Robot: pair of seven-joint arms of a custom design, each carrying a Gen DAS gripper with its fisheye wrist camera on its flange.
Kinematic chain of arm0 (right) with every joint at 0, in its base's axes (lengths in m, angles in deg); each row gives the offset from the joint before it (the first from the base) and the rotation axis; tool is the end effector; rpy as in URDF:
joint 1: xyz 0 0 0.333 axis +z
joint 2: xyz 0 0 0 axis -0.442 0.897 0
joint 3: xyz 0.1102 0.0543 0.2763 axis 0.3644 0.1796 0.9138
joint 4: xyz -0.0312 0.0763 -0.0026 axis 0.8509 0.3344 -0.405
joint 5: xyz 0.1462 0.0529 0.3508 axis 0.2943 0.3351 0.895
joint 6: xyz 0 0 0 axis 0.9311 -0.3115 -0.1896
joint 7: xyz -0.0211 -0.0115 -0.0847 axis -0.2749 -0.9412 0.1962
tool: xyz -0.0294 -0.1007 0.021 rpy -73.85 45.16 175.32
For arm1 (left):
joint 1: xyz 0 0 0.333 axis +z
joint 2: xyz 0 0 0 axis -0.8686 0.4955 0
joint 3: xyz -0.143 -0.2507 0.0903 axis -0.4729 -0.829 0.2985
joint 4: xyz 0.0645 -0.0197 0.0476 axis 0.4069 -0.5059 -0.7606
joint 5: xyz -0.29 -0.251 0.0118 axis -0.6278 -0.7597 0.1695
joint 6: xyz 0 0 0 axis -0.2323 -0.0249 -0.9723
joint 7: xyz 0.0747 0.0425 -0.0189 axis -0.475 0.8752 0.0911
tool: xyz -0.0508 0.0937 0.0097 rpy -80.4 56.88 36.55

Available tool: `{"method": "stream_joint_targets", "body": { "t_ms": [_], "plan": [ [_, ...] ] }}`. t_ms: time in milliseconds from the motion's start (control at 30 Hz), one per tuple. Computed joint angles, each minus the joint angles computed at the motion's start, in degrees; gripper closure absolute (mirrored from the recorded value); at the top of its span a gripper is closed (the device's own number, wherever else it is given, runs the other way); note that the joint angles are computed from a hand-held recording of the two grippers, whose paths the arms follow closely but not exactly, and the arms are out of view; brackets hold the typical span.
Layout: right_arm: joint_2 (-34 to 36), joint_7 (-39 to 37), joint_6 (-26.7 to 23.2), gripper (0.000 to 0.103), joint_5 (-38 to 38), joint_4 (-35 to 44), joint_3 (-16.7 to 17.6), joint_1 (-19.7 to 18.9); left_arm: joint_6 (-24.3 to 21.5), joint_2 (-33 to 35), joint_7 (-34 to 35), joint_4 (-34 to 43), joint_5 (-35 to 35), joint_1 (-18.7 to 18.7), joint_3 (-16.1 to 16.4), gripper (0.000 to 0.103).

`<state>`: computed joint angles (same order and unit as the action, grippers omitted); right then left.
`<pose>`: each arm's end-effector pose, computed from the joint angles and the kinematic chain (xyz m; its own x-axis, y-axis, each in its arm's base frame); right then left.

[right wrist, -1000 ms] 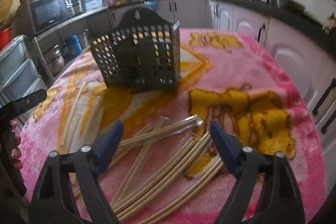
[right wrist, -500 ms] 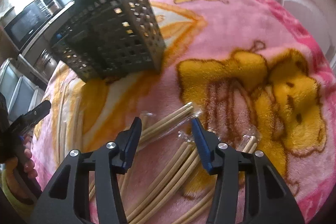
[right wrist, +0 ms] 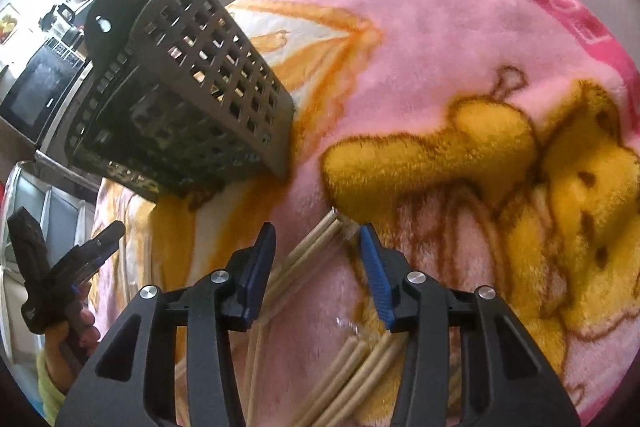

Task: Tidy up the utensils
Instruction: 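Close the left gripper on a wrapped wooden chopstick while the right gripper grasps another, then lift the chopsticks and carry both grippers over the grey mesh caddy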

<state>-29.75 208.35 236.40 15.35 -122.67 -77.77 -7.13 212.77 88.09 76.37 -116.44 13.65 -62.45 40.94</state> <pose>0.4641 0.2580 0.4370 -0.4797 -0.7623 -0.4344 -0.6694 0.6381 -0.3806 0.6330 -0.1442 0.4282 -0.4050 -0.8498 0.3374 -0.8423 0.2032 -0.4992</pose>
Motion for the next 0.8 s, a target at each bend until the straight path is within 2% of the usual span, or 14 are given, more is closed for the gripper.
{"method": "stream_joint_targets", "body": {
  "t_ms": [133,167,233,333,367,400,500,633,800],
  "plan": [
    [1.32,-2.64,-2.03,0.063,1.03,2.11,-0.46,0.11,0.04,2.34,-3.81,3.03,4.34,-1.5,0.65,0.051],
    [1.79,-2.77,-3.42,0.074,0.41,2.97,-0.41,0.07,0.05,2.94,-4.52,3.8,5.23,-1.74,0.68,0.052],
    [1.88,-2.69,-3.64,0.083,-0.36,2.93,-0.74,-0.12,0.72,4.0,-6.32,4.98,6.71,-2.15,0.82,0.059],
    [0.98,-2.26,-0.95,0.092,-0.4,1.01,-1.19,-0.48,3.09,4.72,-9.24,5.27,11.73,-3.64,1.85,0.077],
    [0.65,-2.1,-0.17,0.094,-0.28,0.4,-1.21,-0.61,4.04,4.7,-10.02,5.02,13.44,-4.05,2.14,0.087],
    [0.42,-2.07,0.44,0.095,-0.3,0.03,-1.22,-0.78,4.46,4.64,-9.8,4.84,13.8,-3.77,1.89,0.092],
    [-0.45,-0.19,2.64,0.099,-2.11,-1.13,-0.83,-1.51,4.89,4.11,-7.92,4.19,12.6,-2.28,0.74,0.1],
    [-1.89,3.14,5.9,0.101,-5.63,-2.46,0.08,-2.66,5.52,2.52,-4.78,2.59,9.04,-0.57,-0.47,0.101],
    [-4.03,5.76,6.46,0.101,-10.23,-2.44,1.61,-3.75,7.97,-1.7,3.69,-0.99,0.56,1.29,-2.3,0.101]
  ]
}}
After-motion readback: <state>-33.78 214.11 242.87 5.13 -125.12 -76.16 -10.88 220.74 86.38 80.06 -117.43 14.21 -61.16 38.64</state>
